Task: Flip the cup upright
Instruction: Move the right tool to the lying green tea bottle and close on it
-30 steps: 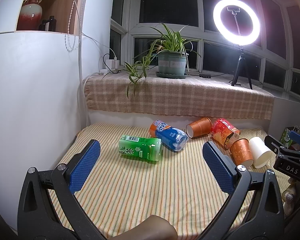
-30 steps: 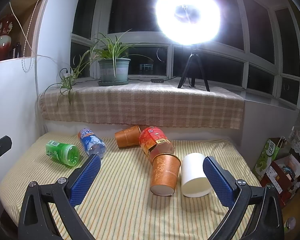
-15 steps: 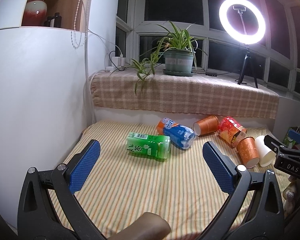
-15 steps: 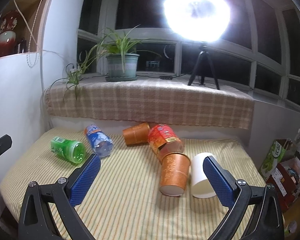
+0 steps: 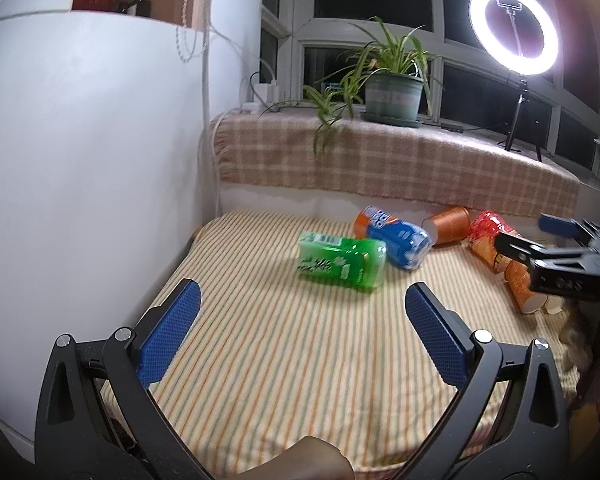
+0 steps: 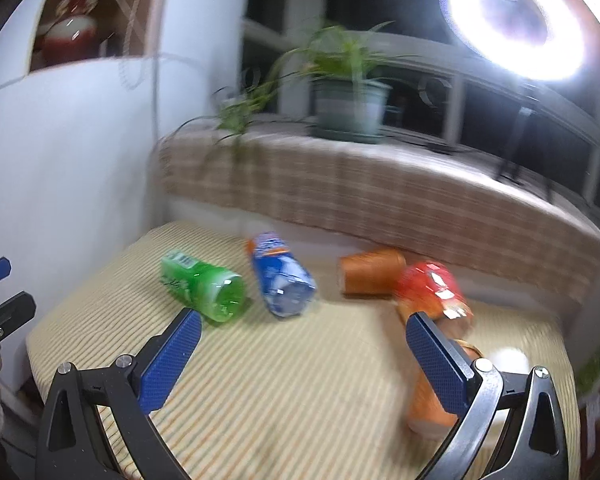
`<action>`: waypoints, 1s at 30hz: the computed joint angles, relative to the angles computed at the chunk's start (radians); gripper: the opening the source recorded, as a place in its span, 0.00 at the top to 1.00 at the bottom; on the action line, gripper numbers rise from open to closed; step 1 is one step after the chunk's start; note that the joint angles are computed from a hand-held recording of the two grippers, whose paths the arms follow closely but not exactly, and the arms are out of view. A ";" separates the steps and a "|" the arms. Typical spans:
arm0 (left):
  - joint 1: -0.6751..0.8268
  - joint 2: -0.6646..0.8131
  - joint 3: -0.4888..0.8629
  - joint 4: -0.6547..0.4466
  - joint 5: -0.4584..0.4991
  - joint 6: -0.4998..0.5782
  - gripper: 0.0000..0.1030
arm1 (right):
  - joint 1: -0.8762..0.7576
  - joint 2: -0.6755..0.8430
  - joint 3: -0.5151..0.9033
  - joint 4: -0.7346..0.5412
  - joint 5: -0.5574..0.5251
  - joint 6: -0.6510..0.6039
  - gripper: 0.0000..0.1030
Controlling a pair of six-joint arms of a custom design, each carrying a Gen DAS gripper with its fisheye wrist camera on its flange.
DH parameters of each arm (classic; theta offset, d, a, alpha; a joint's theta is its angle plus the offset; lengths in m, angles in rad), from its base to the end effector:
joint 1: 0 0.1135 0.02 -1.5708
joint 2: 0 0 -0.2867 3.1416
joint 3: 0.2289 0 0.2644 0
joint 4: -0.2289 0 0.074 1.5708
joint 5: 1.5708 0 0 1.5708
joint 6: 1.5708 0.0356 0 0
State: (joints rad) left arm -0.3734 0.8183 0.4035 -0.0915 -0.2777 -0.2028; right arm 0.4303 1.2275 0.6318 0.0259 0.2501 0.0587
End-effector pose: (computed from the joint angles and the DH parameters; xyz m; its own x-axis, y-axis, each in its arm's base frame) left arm 0.1698 -0.0560 0.2214 -0.4680 -0.0247 -0.8834 0.0340 0.9984 -0.0459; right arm 0.2415 0.1011 0.2301 -0.5020 -0.1679 -0.8484 -0.1856 0.9790 -0.0839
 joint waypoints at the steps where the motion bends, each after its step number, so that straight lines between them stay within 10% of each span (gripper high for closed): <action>1: 0.017 -0.007 -0.004 -0.007 0.012 0.002 0.00 | -0.002 0.031 0.025 -0.003 -0.025 -0.021 0.00; 11: 0.168 -0.058 -0.029 -0.066 0.104 0.034 0.00 | 0.004 0.382 0.360 -0.163 -0.243 -0.185 0.00; 30: 0.383 -0.152 -0.041 -0.158 0.206 0.094 0.00 | 0.124 0.909 0.946 -0.498 -0.052 -0.495 0.03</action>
State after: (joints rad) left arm 0.0095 0.6661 0.3621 -0.2498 -0.0716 -0.1093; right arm 0.5544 2.1367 1.5780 -0.4718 0.1981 -0.4367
